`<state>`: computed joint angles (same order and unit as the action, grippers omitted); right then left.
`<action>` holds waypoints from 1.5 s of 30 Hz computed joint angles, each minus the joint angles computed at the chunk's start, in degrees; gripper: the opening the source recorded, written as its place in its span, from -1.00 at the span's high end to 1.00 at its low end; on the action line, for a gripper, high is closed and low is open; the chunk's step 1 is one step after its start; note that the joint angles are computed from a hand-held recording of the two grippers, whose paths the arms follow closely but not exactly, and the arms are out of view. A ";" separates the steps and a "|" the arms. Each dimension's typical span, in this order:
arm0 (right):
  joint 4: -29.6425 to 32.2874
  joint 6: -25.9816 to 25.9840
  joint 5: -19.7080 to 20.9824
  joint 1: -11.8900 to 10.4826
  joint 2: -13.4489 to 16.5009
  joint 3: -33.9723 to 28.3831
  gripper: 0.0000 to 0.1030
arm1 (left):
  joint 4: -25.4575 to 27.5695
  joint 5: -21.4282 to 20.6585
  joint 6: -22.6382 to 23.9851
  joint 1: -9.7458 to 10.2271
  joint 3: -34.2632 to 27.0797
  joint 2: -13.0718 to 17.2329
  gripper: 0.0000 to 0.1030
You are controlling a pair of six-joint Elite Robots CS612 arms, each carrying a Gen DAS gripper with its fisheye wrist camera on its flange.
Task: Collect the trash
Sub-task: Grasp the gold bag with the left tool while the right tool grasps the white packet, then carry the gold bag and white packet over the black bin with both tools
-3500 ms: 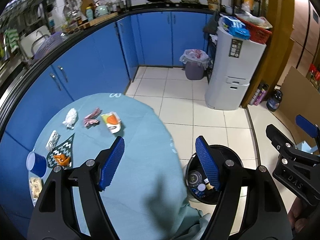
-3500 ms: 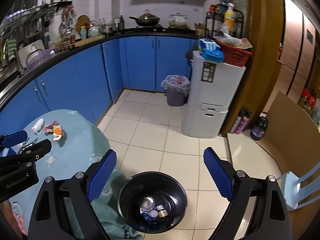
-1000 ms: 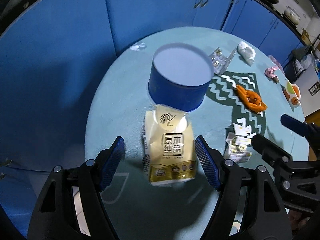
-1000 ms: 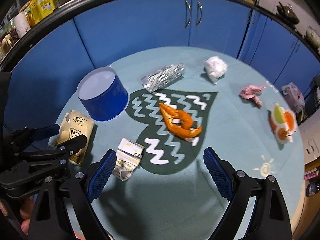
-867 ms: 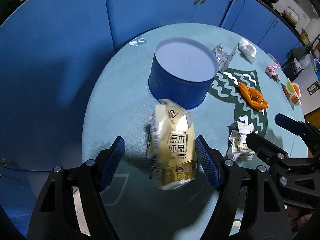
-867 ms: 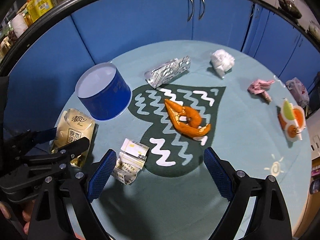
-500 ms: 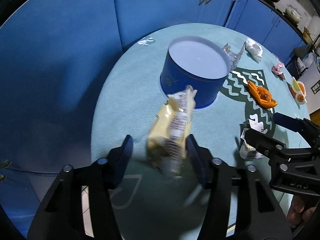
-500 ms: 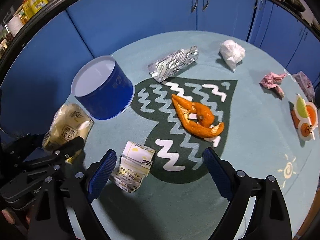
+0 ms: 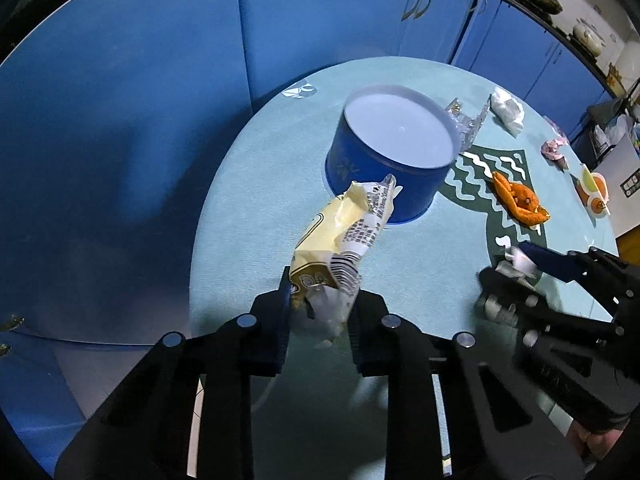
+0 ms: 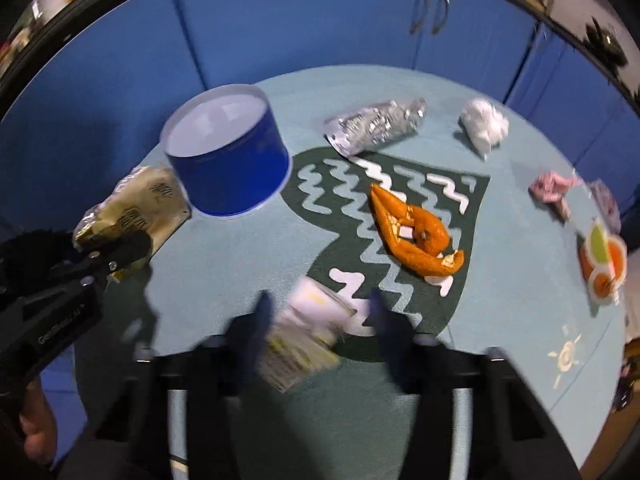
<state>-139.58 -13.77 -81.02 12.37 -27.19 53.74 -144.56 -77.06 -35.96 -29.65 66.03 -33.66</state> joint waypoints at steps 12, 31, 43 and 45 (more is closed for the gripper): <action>-3.55 1.17 2.11 -1.15 -3.57 5.47 0.46 | -0.42 2.45 0.00 -1.49 1.09 -1.51 0.62; -11.18 3.57 2.97 -4.20 -8.58 13.17 0.46 | -0.75 6.24 1.79 -4.33 0.65 -2.92 0.62; -17.16 6.41 2.76 -6.84 -11.73 18.77 0.46 | 0.25 7.44 5.04 -6.84 -2.91 -1.99 0.62; -18.13 6.90 2.61 -7.36 -12.28 19.69 0.46 | 0.60 7.17 5.96 -7.26 -3.99 -1.56 0.62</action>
